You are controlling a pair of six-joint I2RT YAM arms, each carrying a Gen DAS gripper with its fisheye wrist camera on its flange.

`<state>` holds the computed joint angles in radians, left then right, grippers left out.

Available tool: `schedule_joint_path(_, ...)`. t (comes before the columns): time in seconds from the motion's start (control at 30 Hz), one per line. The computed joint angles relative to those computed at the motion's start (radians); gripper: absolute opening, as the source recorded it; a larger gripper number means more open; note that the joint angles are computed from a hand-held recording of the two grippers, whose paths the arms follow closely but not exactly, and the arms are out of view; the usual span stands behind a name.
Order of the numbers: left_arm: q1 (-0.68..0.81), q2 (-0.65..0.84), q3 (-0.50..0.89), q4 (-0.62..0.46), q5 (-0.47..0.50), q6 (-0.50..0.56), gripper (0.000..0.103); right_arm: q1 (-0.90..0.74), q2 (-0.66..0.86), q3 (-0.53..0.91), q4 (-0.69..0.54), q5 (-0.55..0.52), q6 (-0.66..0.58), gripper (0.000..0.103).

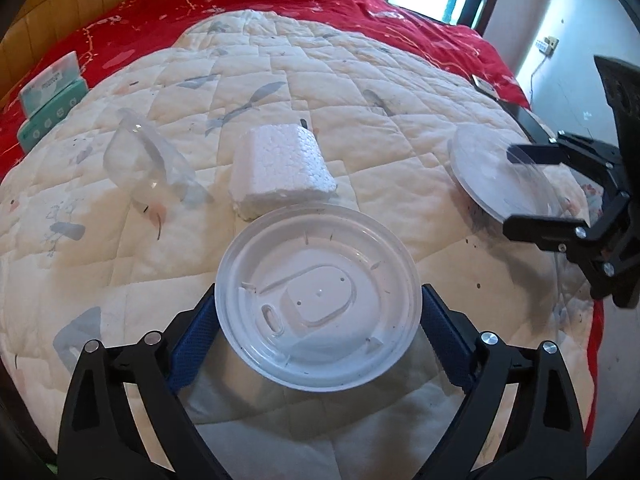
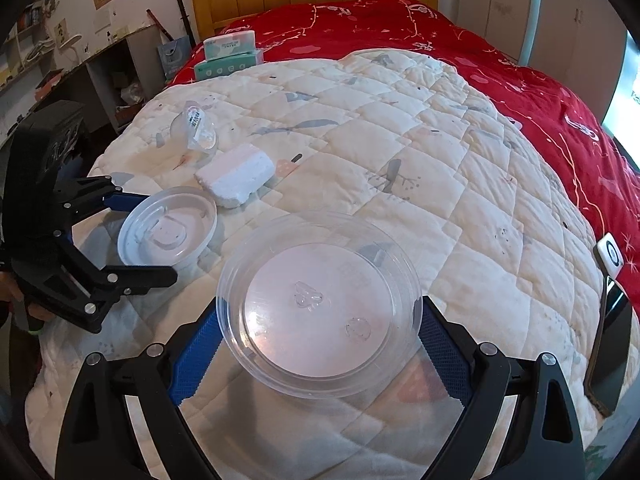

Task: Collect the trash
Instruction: 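Carry the white lid and clear round container toward the green basket, then drop the white lid into the basket with the left tool while the right tool drops the clear container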

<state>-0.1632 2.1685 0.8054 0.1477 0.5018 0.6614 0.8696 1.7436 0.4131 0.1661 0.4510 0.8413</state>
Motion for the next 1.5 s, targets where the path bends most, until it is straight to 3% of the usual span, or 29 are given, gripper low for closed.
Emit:
schedule_joint_path(0.23, 0.131, -0.116, -0.095, -0.041, 0.097, 0.035, 0.091, 0.125, -0.013, 0.065, -0.107, 0.054, 0.128, 0.090)
schedule_joint_path(0.6, 0.590, -0.261, -0.099, -0.357, 0.231, 0.327, 0.091, 0.320, 0.110, 0.347, -0.293, 0.108, 0.275, 0.090)
schedule_joint_path(0.83, 0.886, -0.193, 0.071, -0.593, 0.263, 0.507, 0.091, 0.377, 0.232, 0.563, -0.369, 0.114, 0.275, 0.090)
schedule_joint_path(0.97, 1.006, -0.111, 0.184, -0.678, 0.251, 0.552, 0.091, 0.398, 0.298, 0.683, -0.394, 0.113, 0.265, 0.090)
schedule_joint_path(1.23, 1.171, 0.076, 0.417, -0.749, 0.195, 0.542, 0.092, 0.423, 0.404, 0.882, -0.445, 0.101, 0.255, 0.090)
schedule_joint_path(1.5, 1.229, 0.222, 0.594, -0.762, 0.116, 0.478, 0.092, 0.429, 0.519, 1.084, -0.490, 0.074, 0.216, 0.090)
